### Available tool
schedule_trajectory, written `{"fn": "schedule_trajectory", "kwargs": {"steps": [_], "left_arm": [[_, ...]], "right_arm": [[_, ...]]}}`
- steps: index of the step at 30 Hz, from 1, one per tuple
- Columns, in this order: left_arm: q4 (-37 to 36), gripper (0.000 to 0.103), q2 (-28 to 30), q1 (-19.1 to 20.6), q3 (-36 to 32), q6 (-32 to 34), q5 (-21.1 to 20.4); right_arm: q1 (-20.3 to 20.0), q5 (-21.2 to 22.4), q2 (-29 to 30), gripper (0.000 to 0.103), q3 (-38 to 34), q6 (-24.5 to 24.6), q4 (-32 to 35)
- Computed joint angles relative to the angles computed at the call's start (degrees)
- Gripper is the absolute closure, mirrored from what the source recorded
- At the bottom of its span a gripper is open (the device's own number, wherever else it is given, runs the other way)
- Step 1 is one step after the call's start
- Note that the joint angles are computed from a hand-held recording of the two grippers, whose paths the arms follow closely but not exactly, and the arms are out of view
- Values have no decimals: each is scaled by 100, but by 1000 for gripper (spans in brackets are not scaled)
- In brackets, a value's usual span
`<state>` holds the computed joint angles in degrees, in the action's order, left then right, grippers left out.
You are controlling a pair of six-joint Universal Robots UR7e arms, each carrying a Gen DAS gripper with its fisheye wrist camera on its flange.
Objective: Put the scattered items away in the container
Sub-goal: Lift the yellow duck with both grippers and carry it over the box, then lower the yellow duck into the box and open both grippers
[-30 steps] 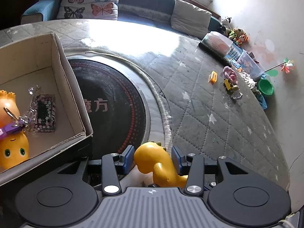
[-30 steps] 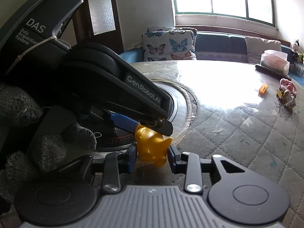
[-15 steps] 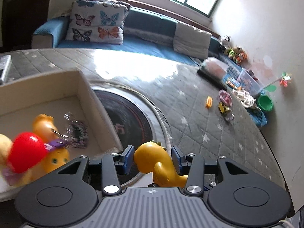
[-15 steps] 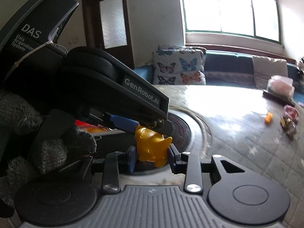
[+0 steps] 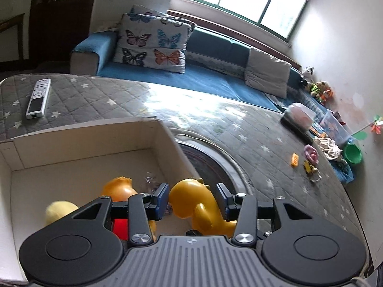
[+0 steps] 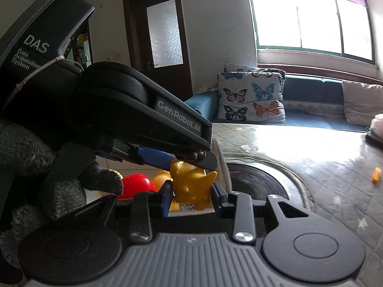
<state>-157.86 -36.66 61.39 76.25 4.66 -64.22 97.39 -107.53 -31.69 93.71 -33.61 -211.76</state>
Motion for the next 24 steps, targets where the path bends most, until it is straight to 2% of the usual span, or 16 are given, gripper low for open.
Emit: {"fn": "schedule_trajectory", "kwargs": {"steps": [13,24], "left_arm": [[550,57,331,232,-622,-173,10],[664,57,406,270,-699,-208,64]], "right_arm": [[-89,-57,269,70,-563,229,656],[-86,-57,308,66,-560,143,554]]}}
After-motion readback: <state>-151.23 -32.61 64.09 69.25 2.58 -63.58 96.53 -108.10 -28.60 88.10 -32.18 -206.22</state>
